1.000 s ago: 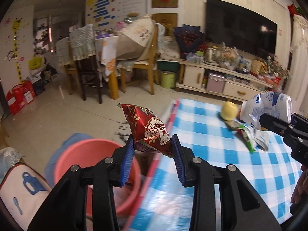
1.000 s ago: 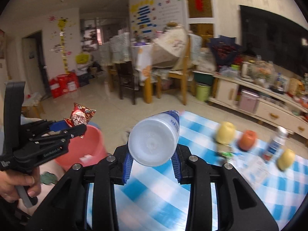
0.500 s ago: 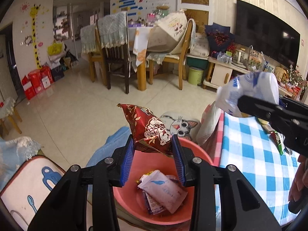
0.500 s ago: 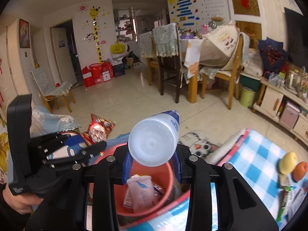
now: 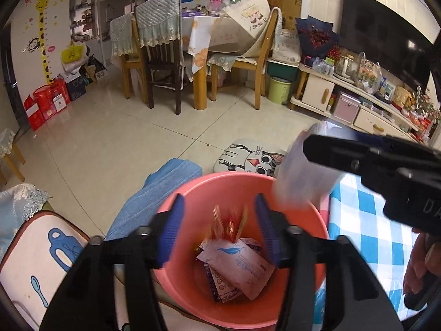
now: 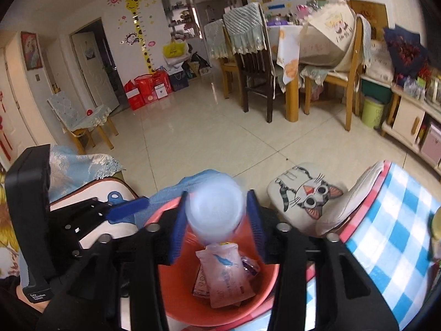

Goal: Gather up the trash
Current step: 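Carry the red wrapper and white bottle over the pink bin and release both, then return both tools to the table toward the green snack bag and wipes pack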

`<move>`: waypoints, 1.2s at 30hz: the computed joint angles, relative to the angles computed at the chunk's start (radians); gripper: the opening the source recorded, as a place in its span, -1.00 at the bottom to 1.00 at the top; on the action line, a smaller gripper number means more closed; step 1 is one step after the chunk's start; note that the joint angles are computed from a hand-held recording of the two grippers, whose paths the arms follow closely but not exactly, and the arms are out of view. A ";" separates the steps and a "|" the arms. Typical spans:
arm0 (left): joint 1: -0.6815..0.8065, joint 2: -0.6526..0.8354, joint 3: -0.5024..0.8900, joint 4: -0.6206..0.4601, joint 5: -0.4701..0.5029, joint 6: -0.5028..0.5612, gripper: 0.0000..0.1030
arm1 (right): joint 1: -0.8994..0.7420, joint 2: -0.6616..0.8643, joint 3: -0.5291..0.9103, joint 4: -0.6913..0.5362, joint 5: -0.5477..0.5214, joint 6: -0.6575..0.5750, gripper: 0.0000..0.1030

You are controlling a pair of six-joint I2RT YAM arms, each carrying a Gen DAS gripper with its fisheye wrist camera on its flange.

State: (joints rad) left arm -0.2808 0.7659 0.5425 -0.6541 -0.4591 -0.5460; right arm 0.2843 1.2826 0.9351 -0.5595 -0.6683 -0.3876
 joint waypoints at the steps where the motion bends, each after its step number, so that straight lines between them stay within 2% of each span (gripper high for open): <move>1: 0.003 -0.001 -0.001 -0.001 -0.001 0.000 0.20 | -0.003 -0.002 -0.004 0.006 0.001 0.002 0.08; 8: -0.041 0.004 0.029 -0.047 -0.051 -0.053 0.28 | -0.134 -0.009 0.003 -0.049 -0.076 -0.070 0.21; 11: -0.126 0.040 0.062 -0.070 -0.107 -0.115 0.36 | -0.288 0.001 0.010 -0.134 -0.148 -0.199 0.32; 14: -0.249 0.125 0.106 -0.065 -0.168 -0.188 0.37 | -0.476 0.052 0.029 -0.238 -0.201 -0.386 0.37; 15: -0.302 0.175 0.126 -0.051 -0.184 -0.219 0.38 | -0.561 0.091 0.045 -0.287 -0.214 -0.477 0.38; 19: -0.445 0.379 0.196 0.041 -0.205 -0.287 0.52 | -0.818 0.260 0.138 -0.391 -0.207 -0.713 0.39; 23: -0.547 0.641 0.325 0.154 -0.176 -0.301 0.52 | -1.031 0.451 0.272 -0.429 -0.170 -0.882 0.42; 29: -0.611 1.006 0.601 0.254 -0.090 -0.281 0.52 | -1.222 0.715 0.503 -0.412 -0.132 -0.979 0.49; 36: -0.657 1.390 1.029 0.210 -0.030 -0.242 0.52 | -1.306 0.936 0.733 -0.406 -0.121 -1.004 0.50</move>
State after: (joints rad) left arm -0.9377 2.1562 1.5711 -0.4440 -0.4895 -0.7879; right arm -1.0219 2.2186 1.6680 -0.9654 -0.7897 -1.3921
